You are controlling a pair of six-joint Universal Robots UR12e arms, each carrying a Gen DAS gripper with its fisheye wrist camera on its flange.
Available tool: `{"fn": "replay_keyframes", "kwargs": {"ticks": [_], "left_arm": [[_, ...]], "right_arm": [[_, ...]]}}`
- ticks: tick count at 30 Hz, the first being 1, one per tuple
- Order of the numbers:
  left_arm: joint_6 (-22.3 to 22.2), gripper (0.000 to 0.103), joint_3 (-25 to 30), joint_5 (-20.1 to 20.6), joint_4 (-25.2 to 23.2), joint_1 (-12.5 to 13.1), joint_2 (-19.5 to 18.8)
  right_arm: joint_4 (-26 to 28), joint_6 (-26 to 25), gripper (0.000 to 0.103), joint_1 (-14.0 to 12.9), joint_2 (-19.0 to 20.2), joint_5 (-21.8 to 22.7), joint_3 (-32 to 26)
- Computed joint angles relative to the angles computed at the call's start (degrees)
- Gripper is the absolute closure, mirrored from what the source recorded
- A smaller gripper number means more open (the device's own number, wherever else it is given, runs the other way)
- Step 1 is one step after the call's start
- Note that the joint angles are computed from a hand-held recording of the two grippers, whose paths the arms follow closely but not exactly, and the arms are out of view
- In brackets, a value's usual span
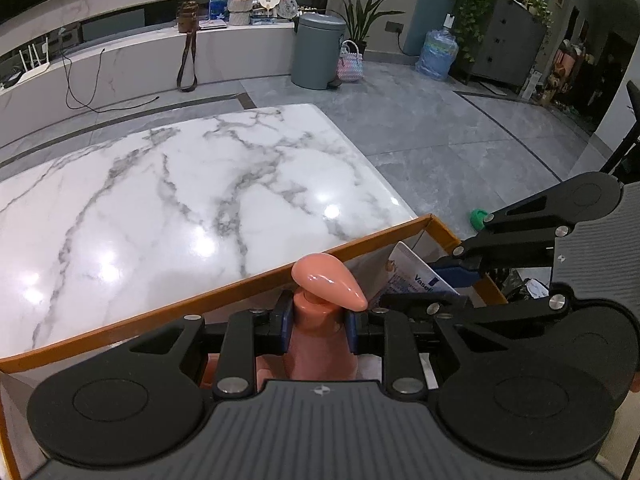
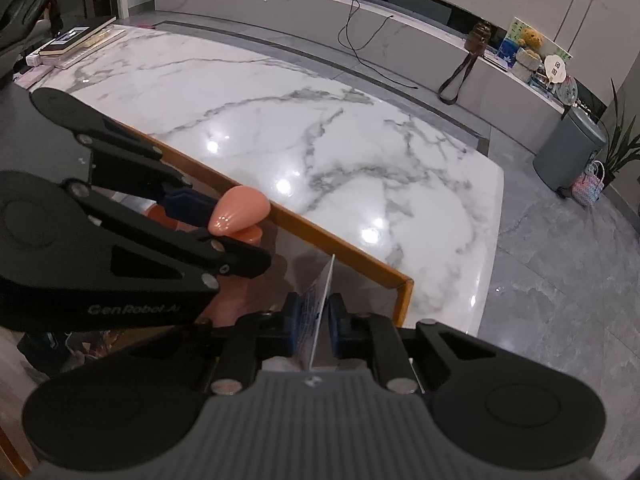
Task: Organize rigid objects
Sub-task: 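Lower the pump bottle and Vaseline tube into the orange box and release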
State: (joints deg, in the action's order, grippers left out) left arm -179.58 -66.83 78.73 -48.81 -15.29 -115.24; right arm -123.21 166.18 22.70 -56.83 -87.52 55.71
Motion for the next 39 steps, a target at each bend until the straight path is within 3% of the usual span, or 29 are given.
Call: {"fn": "replay_keyframes", "kwargs": {"ticks": [8, 13, 17, 22, 28, 33, 35, 39], "left_arm": [[0.66, 0.074, 1.25, 0.42, -3.52, -0.17, -0.2], [0.78, 0.074, 0.79, 1.57, -2.92, -0.31, -0.08], [2.46, 0.077, 1.6, 2.76, -3.95, -0.75, -0.33], [2.27, 0.079, 1.97, 2.88, -4.88, -0.75, -0.17], [1.9, 0.069, 1.9, 1.41, -6.43, -0.37, 0.43], [1.45, 0.06, 0.99, 0.75, -5.41, -0.18, 1.33], [1.44, 0.054, 0.53, -0.21, -4.92, 0.05, 1.84], [1.05, 0.053, -0.17, -0.69, -4.06, 0.42, 2.83]], "right_arm": [[0.94, -1.46, 0.085, 0.14, -0.58, -0.15, 0.39], [0.96, -1.36, 0.085, 0.19, -0.92, -0.2, 0.9], [-0.11, -1.59, 0.095, 0.38, -0.84, -0.74, 0.99], [0.03, 1.37, 0.096, -0.04, -0.86, 0.59, 0.81], [2.02, 1.92, 0.082, 0.26, -1.38, -0.82, 1.31], [1.74, 0.8, 0.05, 1.06, -2.18, -2.74, 1.92], [1.34, -0.06, 0.048, 1.4, -2.45, -3.88, 2.08], [1.89, -0.02, 0.041, 1.87, -2.95, -5.6, 1.65]]}}
